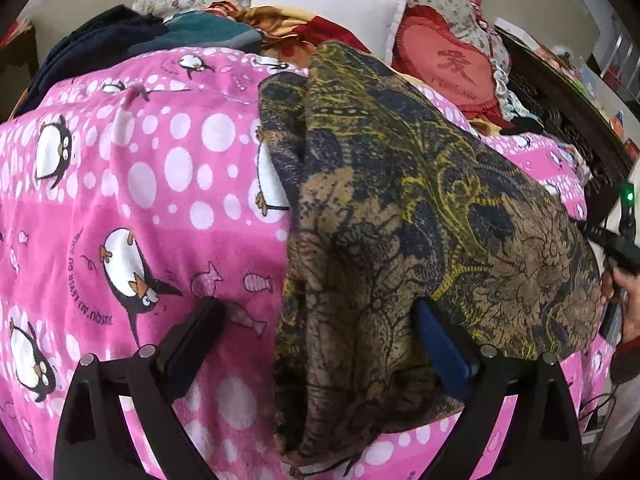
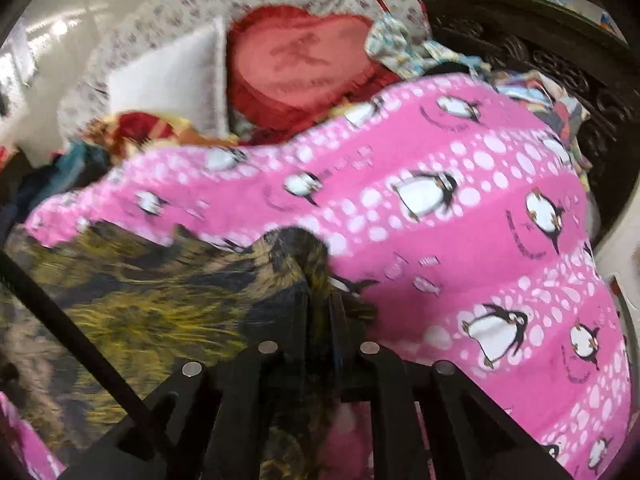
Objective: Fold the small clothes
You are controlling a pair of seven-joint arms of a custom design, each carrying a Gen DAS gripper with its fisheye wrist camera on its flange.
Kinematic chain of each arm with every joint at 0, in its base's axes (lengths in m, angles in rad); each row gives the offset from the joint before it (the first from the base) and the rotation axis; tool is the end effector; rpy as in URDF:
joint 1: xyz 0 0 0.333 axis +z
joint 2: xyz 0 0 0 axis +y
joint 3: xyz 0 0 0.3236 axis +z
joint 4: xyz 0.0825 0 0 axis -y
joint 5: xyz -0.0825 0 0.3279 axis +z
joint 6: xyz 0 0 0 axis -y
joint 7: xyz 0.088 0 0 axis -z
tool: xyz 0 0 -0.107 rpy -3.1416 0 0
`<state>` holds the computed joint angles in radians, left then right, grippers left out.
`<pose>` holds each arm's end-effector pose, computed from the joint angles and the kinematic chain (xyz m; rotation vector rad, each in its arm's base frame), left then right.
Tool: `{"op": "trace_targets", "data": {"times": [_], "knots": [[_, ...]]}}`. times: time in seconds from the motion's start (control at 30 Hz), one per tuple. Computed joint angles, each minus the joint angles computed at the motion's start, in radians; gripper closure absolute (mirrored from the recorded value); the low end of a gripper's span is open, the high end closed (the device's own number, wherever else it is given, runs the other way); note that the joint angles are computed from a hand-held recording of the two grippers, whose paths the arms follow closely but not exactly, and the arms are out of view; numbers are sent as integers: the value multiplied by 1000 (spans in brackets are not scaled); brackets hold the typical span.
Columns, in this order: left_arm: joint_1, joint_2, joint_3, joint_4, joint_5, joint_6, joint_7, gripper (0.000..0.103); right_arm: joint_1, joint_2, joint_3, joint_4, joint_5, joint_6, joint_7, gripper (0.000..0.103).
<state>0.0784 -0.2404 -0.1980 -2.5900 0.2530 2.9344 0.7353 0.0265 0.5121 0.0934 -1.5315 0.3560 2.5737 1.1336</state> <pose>0.4207 -0.0699 0.4504 -2.3262 1.4194 -0.6911 0.6865 0.0631 0.4509 -2.0539 1.5420 -0.3210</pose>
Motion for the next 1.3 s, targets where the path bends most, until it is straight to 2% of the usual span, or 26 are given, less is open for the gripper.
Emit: {"op": "trace_targets", "data": {"times": [0.03, 0.07, 0.1, 0.17, 0.2, 0.27, 0.33, 0.4, 0.5, 0.6, 0.63, 0.77, 0.8, 0.87, 0.93, 1.0, 1.13, 1.23, 1.3], "knots": [[-3, -2, 5, -2, -5, 4, 4, 7, 18, -8, -25, -4, -19, 13, 45, 83], [-8, -7, 10, -7, -11, 8, 12, 7, 28, -24, -38, -21, -34, 36, 74, 79], [-17, -13, 19, -13, -25, 12, 26, 7, 36, -48, -45, -46, -45, 67, 93, 79], [-36, -23, 34, -23, -63, 13, 50, 7, 22, -104, -7, -97, -20, 113, 58, 73], [-43, -29, 42, -30, -80, 21, 63, 7, -11, -132, 50, -111, 44, 98, -17, 73], [-18, -43, 21, -41, -77, 29, 44, 7, -35, -151, 119, -98, 152, 23, -142, 73], [-10, -53, 14, -54, -84, 44, 34, 7, -27, -149, 158, -70, 223, -73, -226, 73], [-7, -60, 8, -64, -88, 56, 34, 7, 9, -119, 182, -15, 252, -166, -265, 73], [4, -66, -1, -87, -92, 97, 27, 7, 128, -57, 168, 59, 183, -205, -255, 73], [-9, -62, 16, -113, -123, 157, 44, 7, 217, 37, 126, 182, 131, -277, -153, 71], [-16, -59, 24, -122, -137, 180, 52, 6, 248, 73, 108, 225, 103, -284, -110, 68], [-84, -34, 85, -153, -215, 284, 111, 0, 296, 128, 82, 332, 41, -320, 9, 63], [-84, -30, 82, -160, -227, 306, 121, 0, 289, 124, 98, 339, 57, -319, 6, 60], [-61, -26, 54, -164, -245, 325, 133, 0, 295, 96, 123, 324, 78, -298, -10, 30], [-32, -26, 17, -176, -264, 352, 134, 0, 318, 88, 141, 342, 84, -315, -16, 24], [8, -33, -35, -191, -289, 379, 127, 0, 360, 105, 132, 394, 48, -353, 3, 24], [19, -40, -61, -201, -315, 388, 142, 0, 487, 190, 67, 547, -126, -452, 108, 22], [22, -39, -71, -205, -334, 400, 147, 0, 521, 287, 51, 689, -171, -532, 177, 23], [-7, -40, -45, -215, -340, 421, 150, 0, 511, 283, 67, 656, -156, -488, 154, 45]]}}
